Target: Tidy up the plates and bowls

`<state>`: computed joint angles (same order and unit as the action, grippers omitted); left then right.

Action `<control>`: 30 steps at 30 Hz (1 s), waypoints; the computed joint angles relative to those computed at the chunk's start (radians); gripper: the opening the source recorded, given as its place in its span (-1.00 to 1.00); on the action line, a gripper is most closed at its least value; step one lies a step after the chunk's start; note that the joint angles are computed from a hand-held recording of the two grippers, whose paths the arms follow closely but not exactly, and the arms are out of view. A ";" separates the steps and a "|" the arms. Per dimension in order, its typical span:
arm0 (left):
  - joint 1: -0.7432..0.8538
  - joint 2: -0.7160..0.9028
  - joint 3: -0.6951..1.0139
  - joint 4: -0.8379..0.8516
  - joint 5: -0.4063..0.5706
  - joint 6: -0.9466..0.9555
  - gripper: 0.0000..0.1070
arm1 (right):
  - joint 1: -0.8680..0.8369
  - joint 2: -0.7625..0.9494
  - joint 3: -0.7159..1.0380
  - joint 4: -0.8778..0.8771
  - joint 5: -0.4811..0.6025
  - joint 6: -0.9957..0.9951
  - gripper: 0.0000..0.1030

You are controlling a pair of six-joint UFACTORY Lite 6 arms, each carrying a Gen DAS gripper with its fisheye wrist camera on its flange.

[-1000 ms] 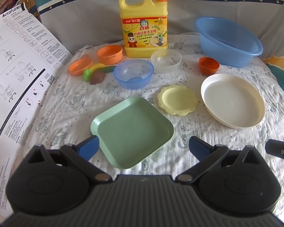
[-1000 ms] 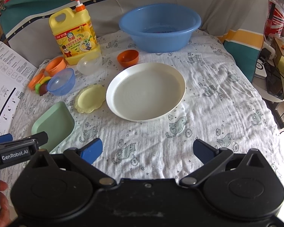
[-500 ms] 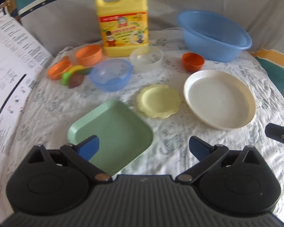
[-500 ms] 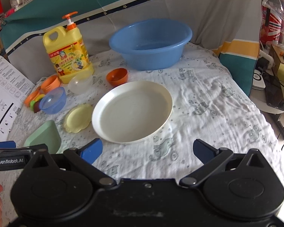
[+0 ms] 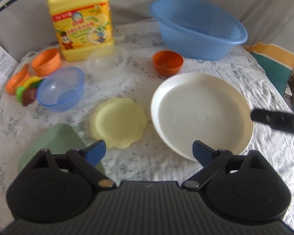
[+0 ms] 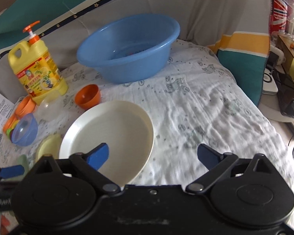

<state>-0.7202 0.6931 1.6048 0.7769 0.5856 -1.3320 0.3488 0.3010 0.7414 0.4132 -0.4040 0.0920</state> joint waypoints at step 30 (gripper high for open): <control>0.045 0.163 0.152 -0.193 -0.104 0.189 -0.31 | -0.073 0.452 0.507 -0.416 0.074 0.227 -0.32</control>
